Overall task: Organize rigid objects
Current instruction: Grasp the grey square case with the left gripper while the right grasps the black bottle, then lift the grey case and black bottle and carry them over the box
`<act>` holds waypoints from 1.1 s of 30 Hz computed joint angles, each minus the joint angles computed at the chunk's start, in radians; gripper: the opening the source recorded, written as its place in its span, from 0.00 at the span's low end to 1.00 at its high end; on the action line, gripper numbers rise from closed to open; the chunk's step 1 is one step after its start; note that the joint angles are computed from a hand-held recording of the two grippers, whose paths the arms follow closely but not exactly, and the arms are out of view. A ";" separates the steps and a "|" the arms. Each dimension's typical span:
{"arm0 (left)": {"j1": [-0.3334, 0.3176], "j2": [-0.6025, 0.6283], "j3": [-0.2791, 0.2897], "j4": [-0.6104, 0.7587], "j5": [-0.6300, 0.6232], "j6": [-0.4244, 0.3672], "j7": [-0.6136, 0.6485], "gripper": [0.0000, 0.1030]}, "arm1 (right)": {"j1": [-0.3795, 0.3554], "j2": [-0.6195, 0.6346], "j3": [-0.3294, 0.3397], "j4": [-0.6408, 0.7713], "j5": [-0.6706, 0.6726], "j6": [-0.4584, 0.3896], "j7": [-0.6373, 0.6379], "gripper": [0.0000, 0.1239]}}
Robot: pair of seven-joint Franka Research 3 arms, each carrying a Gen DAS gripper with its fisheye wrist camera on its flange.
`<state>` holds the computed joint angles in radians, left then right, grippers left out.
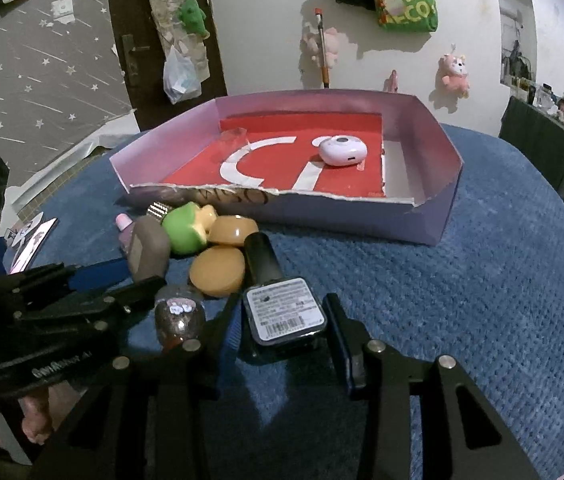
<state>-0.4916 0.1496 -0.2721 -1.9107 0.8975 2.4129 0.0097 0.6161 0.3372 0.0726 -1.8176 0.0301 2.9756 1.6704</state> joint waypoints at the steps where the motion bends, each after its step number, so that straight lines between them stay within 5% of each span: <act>1: 0.000 -0.002 0.000 -0.003 0.000 0.001 -0.003 0.48 | 0.012 0.002 -0.015 0.000 -0.012 -0.005 0.016 0.35; 5: 0.007 -0.011 0.001 -0.018 -0.002 0.028 -0.008 0.50 | 0.044 0.005 -0.063 -0.005 -0.071 -0.005 0.087 0.35; 10: 0.020 -0.011 0.006 -0.027 -0.001 0.086 -0.020 0.66 | 0.061 0.011 -0.088 -0.003 -0.127 0.006 0.132 0.35; 14: 0.010 0.014 0.007 0.013 -0.002 0.024 -0.010 0.72 | 0.034 0.016 -0.060 -0.003 -0.110 0.020 0.112 0.35; 20: 0.004 0.019 0.014 0.021 0.011 0.005 -0.028 0.72 | 0.050 0.035 -0.079 0.020 -0.113 0.023 0.108 0.35; 23: 0.004 0.012 0.014 0.012 0.020 0.012 -0.028 0.56 | 0.072 0.033 -0.102 0.020 -0.140 0.020 0.125 0.35; 33: 0.008 -0.024 0.004 -0.024 0.042 0.043 -0.037 0.50 | -0.010 -0.006 0.010 -0.017 -0.026 0.048 0.015 0.35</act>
<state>-0.4832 0.1252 -0.2686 -1.9346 0.9396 2.4555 -0.0273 0.6059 0.3317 0.0829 -1.8342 0.0042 3.0236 1.6856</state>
